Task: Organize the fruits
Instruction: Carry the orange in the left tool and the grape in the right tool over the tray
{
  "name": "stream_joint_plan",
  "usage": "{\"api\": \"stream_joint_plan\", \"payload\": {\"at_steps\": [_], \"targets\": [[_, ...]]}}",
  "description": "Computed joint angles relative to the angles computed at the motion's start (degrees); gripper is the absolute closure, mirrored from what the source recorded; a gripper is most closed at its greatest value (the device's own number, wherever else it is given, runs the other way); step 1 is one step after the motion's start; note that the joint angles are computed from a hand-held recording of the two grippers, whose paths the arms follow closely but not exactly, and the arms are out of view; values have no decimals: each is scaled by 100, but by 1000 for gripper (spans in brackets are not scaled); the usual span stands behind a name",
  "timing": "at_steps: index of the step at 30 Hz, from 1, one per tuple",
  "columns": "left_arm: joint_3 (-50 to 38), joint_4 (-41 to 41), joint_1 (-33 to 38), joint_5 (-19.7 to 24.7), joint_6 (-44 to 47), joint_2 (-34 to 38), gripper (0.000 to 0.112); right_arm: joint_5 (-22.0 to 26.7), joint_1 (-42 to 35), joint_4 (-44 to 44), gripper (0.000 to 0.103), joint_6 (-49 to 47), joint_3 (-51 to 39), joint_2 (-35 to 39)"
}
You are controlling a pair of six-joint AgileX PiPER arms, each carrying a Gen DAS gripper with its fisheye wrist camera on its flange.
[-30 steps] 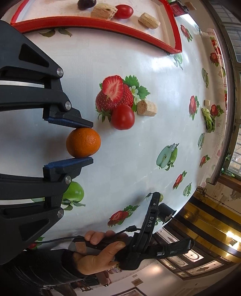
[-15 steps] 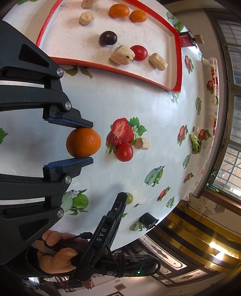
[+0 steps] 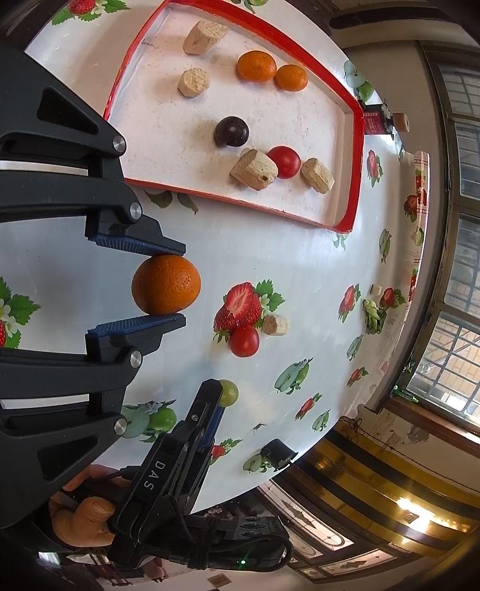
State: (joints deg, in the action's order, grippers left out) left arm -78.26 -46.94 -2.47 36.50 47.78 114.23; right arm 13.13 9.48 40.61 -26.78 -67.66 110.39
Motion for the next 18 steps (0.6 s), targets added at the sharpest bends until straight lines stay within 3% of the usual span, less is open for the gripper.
{"api": "stream_joint_plan", "payload": {"at_steps": [18], "targets": [[-61,-65,327,43,45,78,84,187,403,-894,76,881,-427,230]]}}
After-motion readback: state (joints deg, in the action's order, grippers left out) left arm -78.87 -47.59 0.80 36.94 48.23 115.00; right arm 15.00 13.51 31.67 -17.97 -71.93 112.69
